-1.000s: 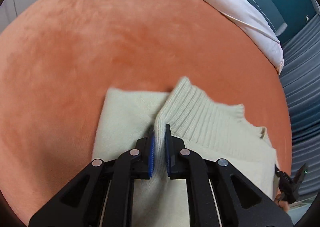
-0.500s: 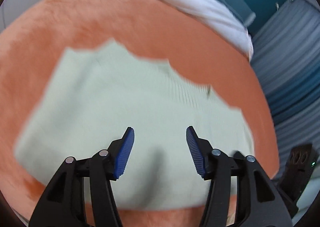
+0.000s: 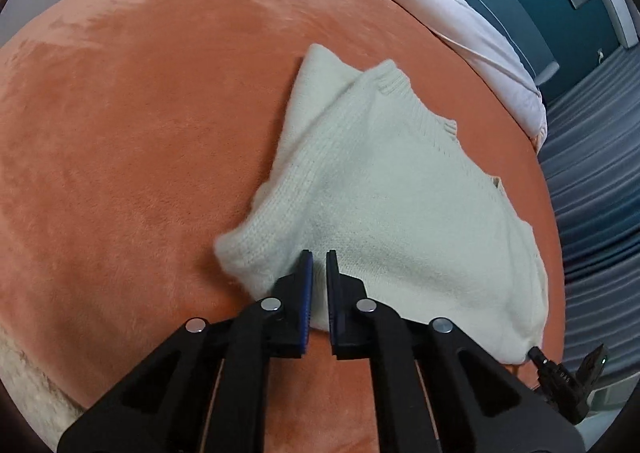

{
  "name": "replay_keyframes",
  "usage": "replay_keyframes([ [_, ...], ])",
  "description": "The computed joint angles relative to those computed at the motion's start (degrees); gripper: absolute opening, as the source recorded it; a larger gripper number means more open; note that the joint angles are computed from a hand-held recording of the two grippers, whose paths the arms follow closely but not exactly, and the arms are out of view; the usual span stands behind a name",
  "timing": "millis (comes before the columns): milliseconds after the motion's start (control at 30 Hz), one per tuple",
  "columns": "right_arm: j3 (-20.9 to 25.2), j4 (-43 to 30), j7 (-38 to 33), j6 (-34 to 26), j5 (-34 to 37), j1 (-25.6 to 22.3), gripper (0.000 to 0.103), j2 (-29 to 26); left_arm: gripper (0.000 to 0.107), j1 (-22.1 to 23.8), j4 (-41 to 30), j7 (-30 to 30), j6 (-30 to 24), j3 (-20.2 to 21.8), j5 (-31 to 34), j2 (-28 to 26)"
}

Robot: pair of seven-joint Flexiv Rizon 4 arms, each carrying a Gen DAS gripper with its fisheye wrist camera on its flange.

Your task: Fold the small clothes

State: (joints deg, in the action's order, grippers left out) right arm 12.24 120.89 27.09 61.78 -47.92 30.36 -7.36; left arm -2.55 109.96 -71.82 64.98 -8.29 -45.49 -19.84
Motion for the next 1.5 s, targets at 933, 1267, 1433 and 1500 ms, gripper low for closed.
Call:
replay_keyframes([
  [933,-6.62,4.78,22.79,17.61,-14.17,-2.98,0.030,-2.52,0.007,0.56,7.53,-10.49,4.03,-1.00,-7.97,4.09],
  [1267,-7.18,1.89,40.70,20.65,-31.35,-6.30,0.057,-4.42,0.058,-0.80,-3.42,-4.26,6.28,-3.99,-19.67,-5.34],
  [1433,-8.66,0.64,40.73,21.54,-35.49,-7.07,0.015,-2.25,0.010,0.73,-0.49,-0.95,1.13,-3.89,-22.71,-0.58],
  [1500,-8.10,-0.63,44.47,22.30,-41.68,-8.93,0.014,-0.72,0.010,-0.04,1.81,0.95,-0.42,-2.40,-23.18,2.73],
])
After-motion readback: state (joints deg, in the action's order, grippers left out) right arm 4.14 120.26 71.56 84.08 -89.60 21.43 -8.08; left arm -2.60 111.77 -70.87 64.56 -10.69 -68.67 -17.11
